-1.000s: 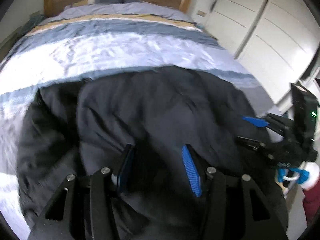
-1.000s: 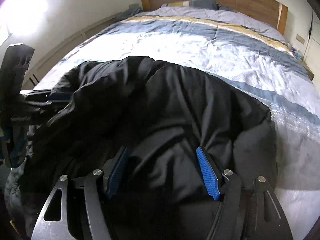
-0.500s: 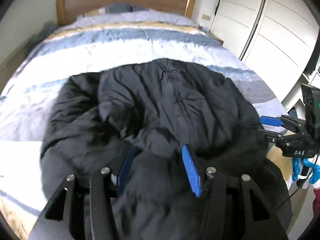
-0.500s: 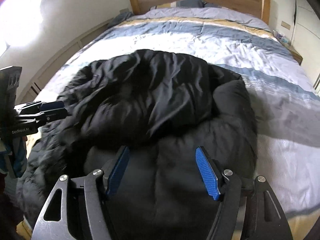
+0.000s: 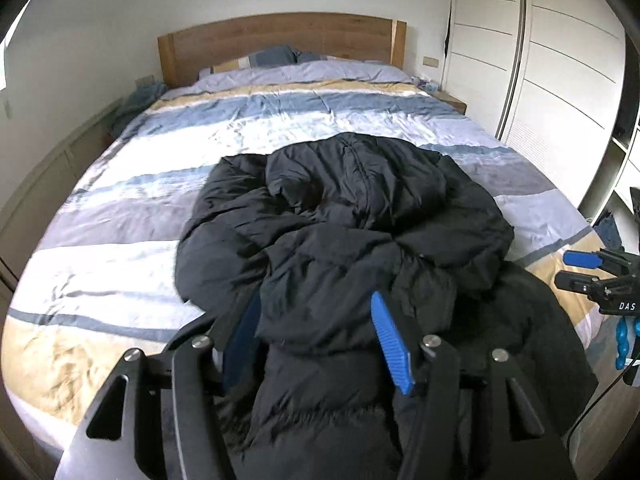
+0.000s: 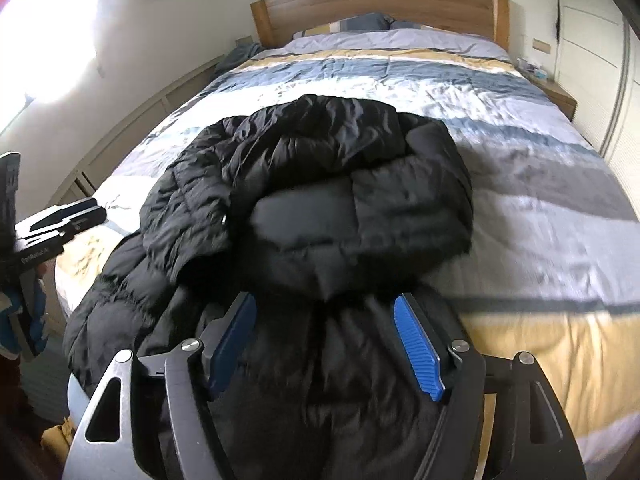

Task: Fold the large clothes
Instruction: 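Withdraw both tools from the folded coat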

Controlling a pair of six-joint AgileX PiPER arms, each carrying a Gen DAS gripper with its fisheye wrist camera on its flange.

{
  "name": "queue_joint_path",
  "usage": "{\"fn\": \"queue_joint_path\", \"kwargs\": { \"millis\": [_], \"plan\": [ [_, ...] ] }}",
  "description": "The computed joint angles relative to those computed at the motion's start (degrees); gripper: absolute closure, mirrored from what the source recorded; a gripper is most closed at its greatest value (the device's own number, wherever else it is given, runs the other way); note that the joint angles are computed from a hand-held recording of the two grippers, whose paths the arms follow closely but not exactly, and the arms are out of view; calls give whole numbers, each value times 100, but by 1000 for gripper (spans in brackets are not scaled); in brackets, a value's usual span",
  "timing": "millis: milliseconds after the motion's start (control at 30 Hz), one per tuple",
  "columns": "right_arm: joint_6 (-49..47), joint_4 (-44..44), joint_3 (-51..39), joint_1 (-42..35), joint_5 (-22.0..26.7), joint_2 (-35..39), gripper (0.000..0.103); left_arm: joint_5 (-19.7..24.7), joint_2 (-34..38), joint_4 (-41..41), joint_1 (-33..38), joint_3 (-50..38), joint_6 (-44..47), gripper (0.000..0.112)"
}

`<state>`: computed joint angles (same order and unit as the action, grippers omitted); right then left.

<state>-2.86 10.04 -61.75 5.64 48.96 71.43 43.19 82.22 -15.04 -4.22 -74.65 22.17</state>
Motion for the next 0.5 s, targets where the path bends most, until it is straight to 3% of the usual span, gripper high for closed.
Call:
{"fn": "queue_joint_path", "kwargs": {
  "millis": [233,500],
  "plan": [
    [706,-269,861,72,226,-1310,29,-80,-1104,-99,263,699,312,56],
    [993,-411,1148,-323,821,-2408,21,13,-2001,-568,850,1320,1003,51]
  ]
}}
